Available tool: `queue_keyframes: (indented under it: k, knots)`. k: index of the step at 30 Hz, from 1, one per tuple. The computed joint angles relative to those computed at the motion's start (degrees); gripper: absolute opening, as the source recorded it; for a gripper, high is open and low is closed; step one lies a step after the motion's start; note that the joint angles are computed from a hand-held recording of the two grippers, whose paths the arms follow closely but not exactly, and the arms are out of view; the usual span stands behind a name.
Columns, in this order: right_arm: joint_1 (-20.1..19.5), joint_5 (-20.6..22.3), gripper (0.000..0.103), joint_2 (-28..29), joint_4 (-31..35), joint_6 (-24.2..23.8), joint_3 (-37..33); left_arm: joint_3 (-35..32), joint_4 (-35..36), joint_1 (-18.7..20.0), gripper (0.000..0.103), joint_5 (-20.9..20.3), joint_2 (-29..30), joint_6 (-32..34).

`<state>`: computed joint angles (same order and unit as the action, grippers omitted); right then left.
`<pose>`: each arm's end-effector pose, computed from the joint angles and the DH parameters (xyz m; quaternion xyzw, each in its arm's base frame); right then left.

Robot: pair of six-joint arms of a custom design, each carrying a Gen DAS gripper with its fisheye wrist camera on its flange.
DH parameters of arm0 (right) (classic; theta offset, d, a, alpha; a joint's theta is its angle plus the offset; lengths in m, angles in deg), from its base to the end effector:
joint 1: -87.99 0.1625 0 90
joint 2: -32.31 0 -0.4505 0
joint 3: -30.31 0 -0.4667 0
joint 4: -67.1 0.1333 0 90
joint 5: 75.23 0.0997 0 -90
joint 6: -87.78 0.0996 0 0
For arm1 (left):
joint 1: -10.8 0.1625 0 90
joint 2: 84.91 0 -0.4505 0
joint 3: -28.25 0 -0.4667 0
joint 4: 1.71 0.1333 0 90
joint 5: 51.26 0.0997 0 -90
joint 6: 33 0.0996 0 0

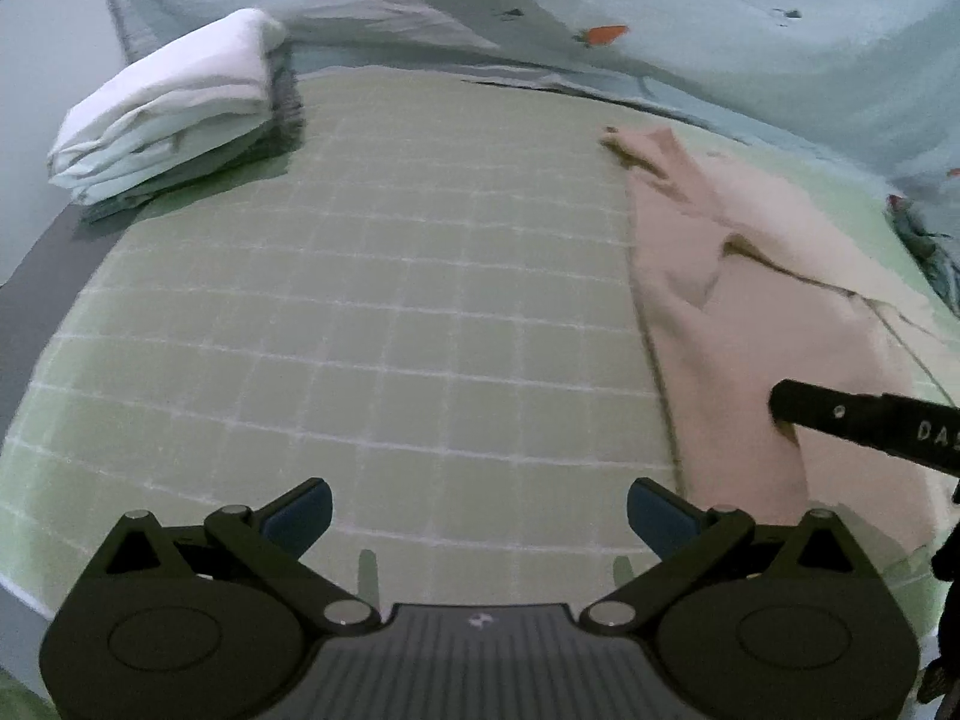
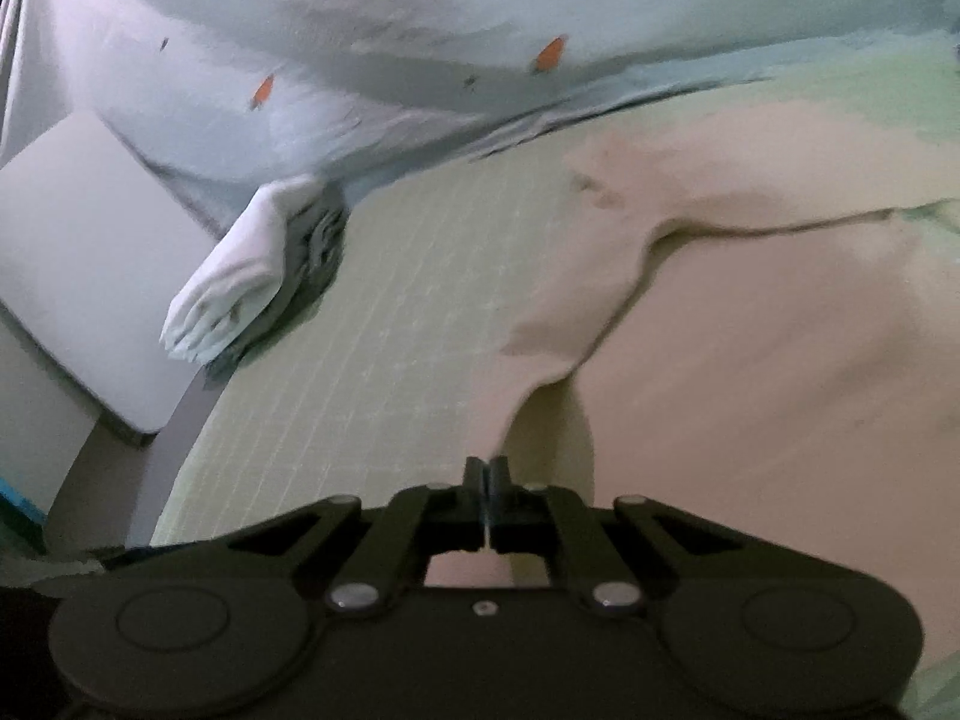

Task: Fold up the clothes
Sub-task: 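Grasp the shirt edge with the right gripper and fold it over the body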

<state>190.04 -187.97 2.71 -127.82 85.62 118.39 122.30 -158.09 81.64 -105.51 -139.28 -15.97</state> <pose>0.2537 -0.7342 -0.0039 0.0343 -0.9037 0.4007 0.1472 -0.0643 -0.7685 0.2033 0.2202 0.9022 -0.2253 0.2945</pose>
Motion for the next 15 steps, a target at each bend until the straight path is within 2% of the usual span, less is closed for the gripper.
queue_keyframes:
  k: [6,10,15]
  knots:
    - [-1.44,-3.05,0.001,-4.02,1.04,-0.98,3.45,0.24,1.4,-2.24,0.103,-1.38,2.53,-0.43]
    - [-2.32,-4.23,0.001,-4.76,4.76,-5.04,3.75,0.77,2.56,-3.8,0.103,1.48,4.55,-0.69]
    - [-3.16,-4.0,0.001,-4.84,10.1,-7.37,2.93,0.39,7.66,-4.59,0.103,6.76,6.91,-4.05]
